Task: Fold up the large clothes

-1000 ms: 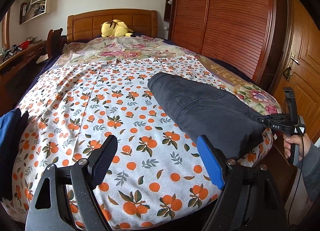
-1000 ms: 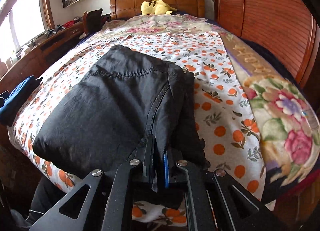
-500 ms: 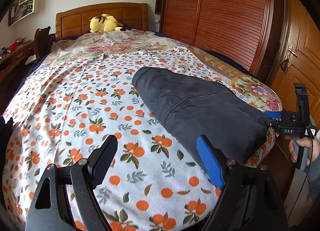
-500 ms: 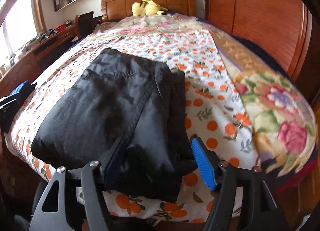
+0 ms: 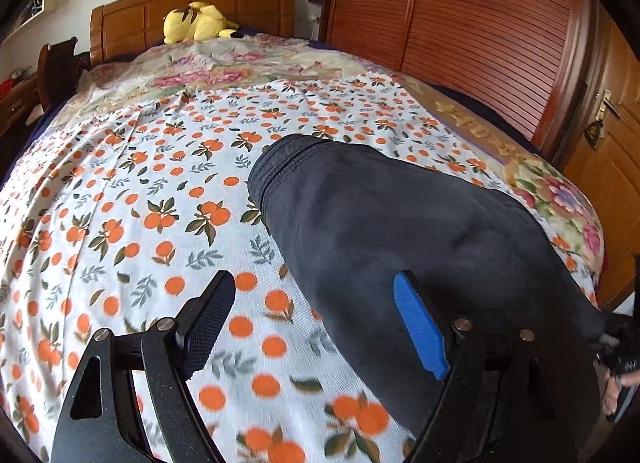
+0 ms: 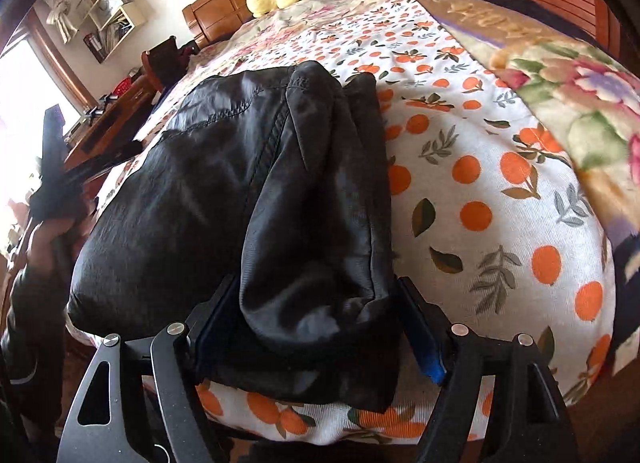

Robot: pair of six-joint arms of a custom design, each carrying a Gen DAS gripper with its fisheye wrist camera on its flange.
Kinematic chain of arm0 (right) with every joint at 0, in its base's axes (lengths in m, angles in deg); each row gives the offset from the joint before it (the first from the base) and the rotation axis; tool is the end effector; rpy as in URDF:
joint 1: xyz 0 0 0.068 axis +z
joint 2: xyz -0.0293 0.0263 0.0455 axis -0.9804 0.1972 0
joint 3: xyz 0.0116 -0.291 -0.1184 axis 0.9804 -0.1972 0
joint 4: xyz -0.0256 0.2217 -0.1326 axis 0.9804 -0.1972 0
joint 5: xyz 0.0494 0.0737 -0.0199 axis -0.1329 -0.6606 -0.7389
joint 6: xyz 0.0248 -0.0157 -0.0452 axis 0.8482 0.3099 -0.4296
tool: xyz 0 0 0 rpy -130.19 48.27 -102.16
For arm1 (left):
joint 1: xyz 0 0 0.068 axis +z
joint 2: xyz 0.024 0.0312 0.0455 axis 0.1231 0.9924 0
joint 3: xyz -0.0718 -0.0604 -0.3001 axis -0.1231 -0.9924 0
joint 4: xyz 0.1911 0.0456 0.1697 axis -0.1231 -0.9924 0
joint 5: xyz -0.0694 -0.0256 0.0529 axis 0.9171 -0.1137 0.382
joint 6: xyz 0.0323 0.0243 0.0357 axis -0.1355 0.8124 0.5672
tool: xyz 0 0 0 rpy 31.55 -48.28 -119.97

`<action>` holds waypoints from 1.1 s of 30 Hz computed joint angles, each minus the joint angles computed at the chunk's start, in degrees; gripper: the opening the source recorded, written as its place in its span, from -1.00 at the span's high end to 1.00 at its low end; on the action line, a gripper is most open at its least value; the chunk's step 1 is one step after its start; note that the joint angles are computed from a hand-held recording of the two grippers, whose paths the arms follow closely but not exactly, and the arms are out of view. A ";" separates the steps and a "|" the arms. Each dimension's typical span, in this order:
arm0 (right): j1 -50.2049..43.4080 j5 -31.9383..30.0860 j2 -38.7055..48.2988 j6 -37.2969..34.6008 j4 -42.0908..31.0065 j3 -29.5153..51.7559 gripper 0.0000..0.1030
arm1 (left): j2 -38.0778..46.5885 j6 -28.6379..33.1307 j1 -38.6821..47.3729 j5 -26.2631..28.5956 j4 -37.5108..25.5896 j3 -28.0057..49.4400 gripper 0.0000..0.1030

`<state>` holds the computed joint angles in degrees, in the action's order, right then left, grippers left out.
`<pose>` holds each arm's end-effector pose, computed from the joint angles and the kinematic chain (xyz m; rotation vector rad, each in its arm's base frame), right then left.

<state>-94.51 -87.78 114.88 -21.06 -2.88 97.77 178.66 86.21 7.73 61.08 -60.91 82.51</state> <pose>0.2397 -0.0457 0.1403 -0.2941 2.4180 0.5957 0.3036 -0.0021 0.1372 0.0394 2.3446 -0.1876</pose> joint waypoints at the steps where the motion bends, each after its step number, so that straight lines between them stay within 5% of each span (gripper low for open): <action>1: 0.22 0.18 0.08 -0.20 0.45 -0.03 -0.51 | 1.91 -0.21 0.15 0.12 0.21 1.58 -0.60; 7: 0.19 -2.39 3.00 -0.78 1.51 0.69 -0.41 | 9.89 -1.44 0.42 2.15 -3.38 10.44 -0.60; 11: -0.57 -5.71 5.51 -2.36 -0.53 2.42 -0.12 | 14.40 -1.94 -0.16 6.09 -6.82 15.07 -0.57; 18: -2.71 -12.37 8.44 -5.92 -0.41 3.45 0.52 | 13.95 -2.52 -2.70 2.84 -7.96 15.54 0.23; 22: -5.49 -18.03 8.97 -6.26 1.80 3.16 0.63 | 10.29 -0.97 -4.54 -2.28 -9.76 14.69 0.47; 33: -17.96 -28.77 9.78 -12.15 -5.58 12.58 0.75 | 0.56 -5.73 -15.83 -9.26 -13.44 18.21 0.55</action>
<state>-112.48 -116.55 124.66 -33.21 -8.47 110.35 179.21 80.48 -8.09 51.82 -74.36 100.72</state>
